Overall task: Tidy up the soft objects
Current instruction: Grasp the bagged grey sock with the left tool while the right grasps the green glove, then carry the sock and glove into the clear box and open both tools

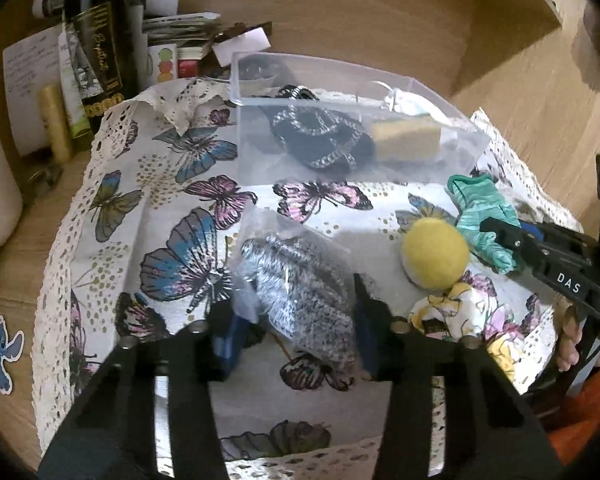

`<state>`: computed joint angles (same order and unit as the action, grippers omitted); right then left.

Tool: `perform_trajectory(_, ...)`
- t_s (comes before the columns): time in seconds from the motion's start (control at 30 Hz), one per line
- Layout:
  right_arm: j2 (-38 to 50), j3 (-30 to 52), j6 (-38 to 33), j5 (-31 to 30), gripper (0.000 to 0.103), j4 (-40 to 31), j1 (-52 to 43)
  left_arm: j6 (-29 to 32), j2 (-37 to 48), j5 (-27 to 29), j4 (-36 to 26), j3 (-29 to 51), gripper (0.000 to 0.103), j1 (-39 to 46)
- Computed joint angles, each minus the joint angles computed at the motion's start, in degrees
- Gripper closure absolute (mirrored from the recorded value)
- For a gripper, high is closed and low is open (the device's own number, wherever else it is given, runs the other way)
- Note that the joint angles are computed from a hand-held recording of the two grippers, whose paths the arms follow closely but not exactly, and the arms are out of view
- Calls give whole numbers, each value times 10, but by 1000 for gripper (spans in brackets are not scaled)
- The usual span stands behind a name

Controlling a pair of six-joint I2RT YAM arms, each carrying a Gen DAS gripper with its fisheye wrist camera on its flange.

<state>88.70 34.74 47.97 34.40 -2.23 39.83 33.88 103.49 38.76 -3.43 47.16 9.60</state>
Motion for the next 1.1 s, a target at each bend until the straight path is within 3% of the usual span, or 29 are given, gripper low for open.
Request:
perform_trajectory(0.13,-22,-1,3,27,86,-13,11,-9,-4,16,-10,13,67,13)
perform_trajectory(0.53,-119,4,-16,128,86,-55,36,-62,-76,69,10,32,68,29)
perform_trajectory(0.8,-135,29,-110,151,86,-5,5,-121,-102,61,59,59,68,-3)
perform_trajectory(1.1,-114,77,-243,120,86,58,-55,-149,-61,31,38,146,68,-50)
